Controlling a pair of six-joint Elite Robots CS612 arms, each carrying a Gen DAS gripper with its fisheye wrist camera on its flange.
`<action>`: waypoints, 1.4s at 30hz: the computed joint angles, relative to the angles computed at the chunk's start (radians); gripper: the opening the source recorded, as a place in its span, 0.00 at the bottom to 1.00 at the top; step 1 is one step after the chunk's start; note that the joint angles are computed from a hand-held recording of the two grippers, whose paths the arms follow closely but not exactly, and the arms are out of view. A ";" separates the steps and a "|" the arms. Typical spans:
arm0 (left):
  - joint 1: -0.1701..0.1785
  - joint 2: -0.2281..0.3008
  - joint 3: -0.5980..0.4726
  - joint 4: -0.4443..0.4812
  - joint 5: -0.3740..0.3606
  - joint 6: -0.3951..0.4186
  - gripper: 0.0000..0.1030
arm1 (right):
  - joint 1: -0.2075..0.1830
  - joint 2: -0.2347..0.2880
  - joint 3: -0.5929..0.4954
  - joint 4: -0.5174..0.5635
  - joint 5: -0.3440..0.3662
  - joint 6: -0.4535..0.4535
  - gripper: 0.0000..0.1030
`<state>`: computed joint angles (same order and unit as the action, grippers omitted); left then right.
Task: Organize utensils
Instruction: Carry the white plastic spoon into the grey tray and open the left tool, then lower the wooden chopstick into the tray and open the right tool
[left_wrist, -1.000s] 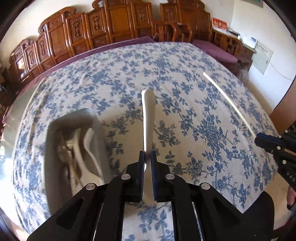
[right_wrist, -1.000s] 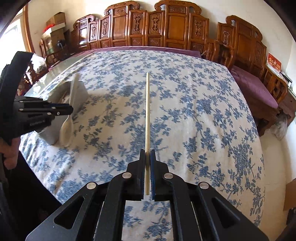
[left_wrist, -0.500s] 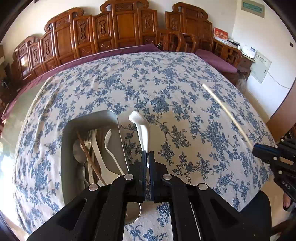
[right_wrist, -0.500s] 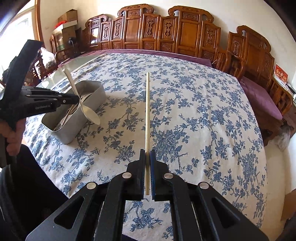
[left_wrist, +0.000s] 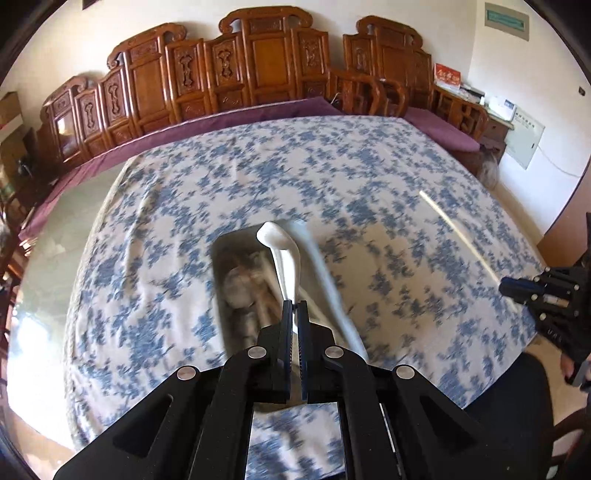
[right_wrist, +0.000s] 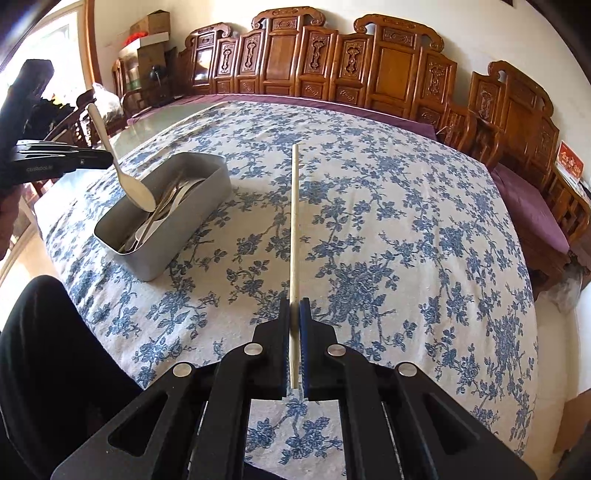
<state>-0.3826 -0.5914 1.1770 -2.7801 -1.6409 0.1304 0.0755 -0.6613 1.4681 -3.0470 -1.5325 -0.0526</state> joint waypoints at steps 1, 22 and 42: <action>0.003 -0.001 0.001 0.003 0.001 0.001 0.02 | 0.001 0.001 -0.002 0.002 0.001 -0.003 0.06; -0.001 0.146 -0.263 0.268 0.015 0.023 0.00 | 0.007 0.011 -0.036 0.022 0.025 0.022 0.06; 0.032 0.127 -0.212 0.190 -0.023 -0.017 0.00 | 0.045 0.075 -0.184 0.079 0.109 0.066 0.06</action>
<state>-0.3509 -0.4639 0.9648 -2.5905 -1.6637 0.1137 0.1207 -0.5864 1.2836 -2.9684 -1.4231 0.0135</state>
